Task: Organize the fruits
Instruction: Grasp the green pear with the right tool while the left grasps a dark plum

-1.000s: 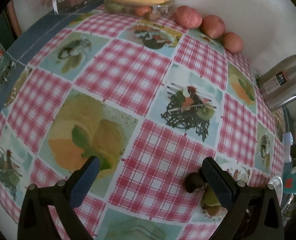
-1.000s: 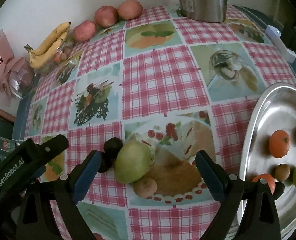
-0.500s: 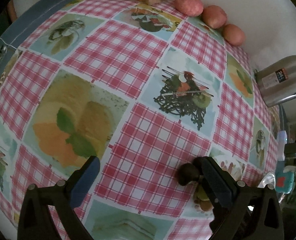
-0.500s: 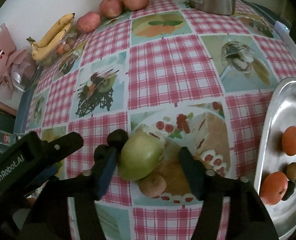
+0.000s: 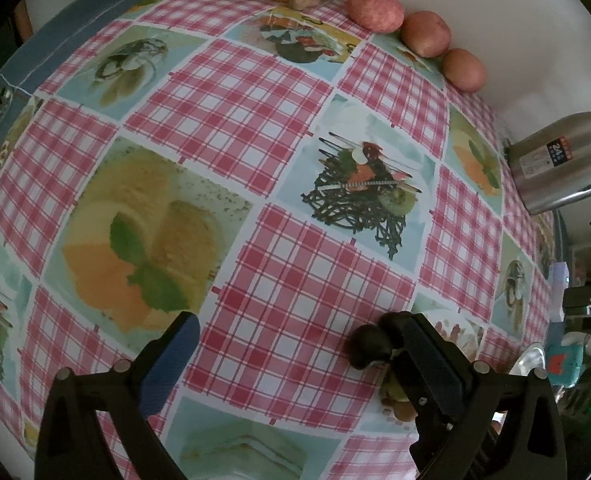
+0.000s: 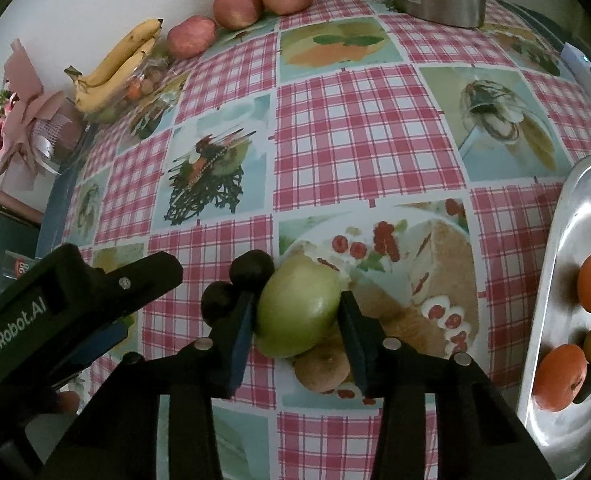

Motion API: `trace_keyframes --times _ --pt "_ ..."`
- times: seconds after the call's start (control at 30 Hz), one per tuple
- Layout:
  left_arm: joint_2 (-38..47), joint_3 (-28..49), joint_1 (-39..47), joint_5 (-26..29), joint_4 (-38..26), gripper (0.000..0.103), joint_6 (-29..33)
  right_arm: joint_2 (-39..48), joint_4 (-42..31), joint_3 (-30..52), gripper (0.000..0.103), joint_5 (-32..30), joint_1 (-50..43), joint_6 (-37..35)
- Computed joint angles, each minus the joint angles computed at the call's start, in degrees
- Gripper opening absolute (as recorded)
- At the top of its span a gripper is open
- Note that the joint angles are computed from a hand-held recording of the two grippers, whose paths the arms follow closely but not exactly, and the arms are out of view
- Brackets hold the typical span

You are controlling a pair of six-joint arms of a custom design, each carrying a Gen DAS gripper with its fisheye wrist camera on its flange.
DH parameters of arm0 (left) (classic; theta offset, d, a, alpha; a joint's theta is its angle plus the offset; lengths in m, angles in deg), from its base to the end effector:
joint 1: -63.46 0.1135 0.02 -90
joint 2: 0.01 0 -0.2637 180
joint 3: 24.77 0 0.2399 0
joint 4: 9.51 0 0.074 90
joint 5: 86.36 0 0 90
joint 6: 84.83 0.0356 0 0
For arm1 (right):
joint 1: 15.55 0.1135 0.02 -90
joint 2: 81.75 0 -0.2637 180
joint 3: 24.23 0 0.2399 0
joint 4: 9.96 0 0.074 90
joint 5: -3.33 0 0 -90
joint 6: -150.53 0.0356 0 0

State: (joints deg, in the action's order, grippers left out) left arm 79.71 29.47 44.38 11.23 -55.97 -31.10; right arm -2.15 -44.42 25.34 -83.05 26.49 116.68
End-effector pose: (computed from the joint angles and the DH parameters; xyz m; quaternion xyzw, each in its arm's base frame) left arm 0.2096 -0.0775 0.1659 -0.1370 0.9759 -0.1306 0.1083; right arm 0.1703 0.1505 0.1540 0.1267 0.9666 0.1466 0.1678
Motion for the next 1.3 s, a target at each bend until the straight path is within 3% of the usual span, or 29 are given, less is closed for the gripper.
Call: trace_keyframes --times 0.17,0.6,0.8,0.9,0.97,1.2,1.3 --pt "-0.1 -0.3 0.6 0.9 0.3 0.102 -0.1 -3.3 1.1 -1.5 0.043 -0.5 -0.1 1.2" --pt "1.0 1.6 -3.4 0.2 -0.3 0.097 2.0 -15.3 -6.7 -4.7 0.040 3.5 -4.7 2.8" --pt "3.6 3.4 -7.2 -0.4 -0.4 0.083 4.4 -19.9 -9.0 -6.0 0.040 3.9 -6.0 3.9" --pt "4.9 3.6 -7.7 0.2 0.1 0.073 4.7 -20.1 -9.5 -5.8 0.040 4.0 -6.0 4.1" --pt "5.7 3.5 -7.8 1.1 0.5 0.060 4.9 -20.2 -9.5 -5.9 0.040 3.7 -6.1 4.0" --pt "6.7 3.4 -11.3 -0.2 0.5 0.044 5.2 -19.4 -9.0 -6.0 0.040 3.1 -6.2 4.2" --pt "6.5 3.3 -12.1 -0.4 0.6 0.035 4.7 -20.3 -8.6 -6.3 0.035 2.8 -6.4 4.1"
